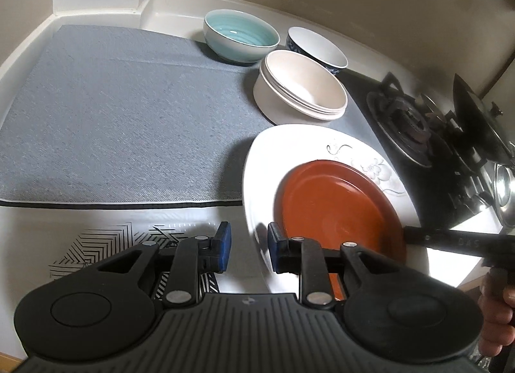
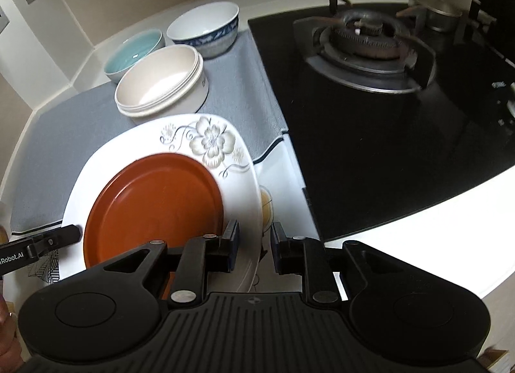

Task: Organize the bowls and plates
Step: 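Grasp the rim of the plate stack with both grippers and shift it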

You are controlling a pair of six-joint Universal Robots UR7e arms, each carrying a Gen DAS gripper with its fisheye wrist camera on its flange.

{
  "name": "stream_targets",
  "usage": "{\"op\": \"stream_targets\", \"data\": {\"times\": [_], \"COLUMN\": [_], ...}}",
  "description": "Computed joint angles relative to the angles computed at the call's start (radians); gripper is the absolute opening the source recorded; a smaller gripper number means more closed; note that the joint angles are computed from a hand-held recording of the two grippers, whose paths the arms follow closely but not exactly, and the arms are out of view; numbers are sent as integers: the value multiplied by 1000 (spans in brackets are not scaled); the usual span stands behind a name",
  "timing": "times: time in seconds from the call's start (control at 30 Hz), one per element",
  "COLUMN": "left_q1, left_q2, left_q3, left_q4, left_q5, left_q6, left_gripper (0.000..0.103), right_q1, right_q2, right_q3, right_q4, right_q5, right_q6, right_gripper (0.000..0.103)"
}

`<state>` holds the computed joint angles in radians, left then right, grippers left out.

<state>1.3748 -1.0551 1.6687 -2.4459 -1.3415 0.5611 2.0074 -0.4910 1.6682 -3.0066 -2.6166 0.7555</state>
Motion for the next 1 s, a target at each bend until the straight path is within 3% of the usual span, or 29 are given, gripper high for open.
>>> {"op": "stream_targets", "data": {"times": [0.13, 0.2, 0.57, 0.87, 1.0], "left_q1": [0, 0, 11, 58, 80], "left_q2": [-5, -7, -24, 13, 52], "left_q3": [9, 14, 12, -102, -188], "left_q4": [10, 16, -18, -62, -93], "left_q5": [-6, -9, -3, 54, 97], "left_q6": [5, 6, 14, -30, -64], "left_gripper": [24, 18, 10, 10, 10], "right_q1": [-2, -1, 1, -2, -7], "right_q2": [4, 4, 6, 110, 190], "right_q3": [-8, -8, -11, -219, -367], "right_q4": [-11, -5, -9, 85, 128], "right_q5": [13, 9, 34, 111, 172], "right_q6": [-22, -21, -33, -134, -240], "right_gripper": [25, 22, 18, 18, 18]}}
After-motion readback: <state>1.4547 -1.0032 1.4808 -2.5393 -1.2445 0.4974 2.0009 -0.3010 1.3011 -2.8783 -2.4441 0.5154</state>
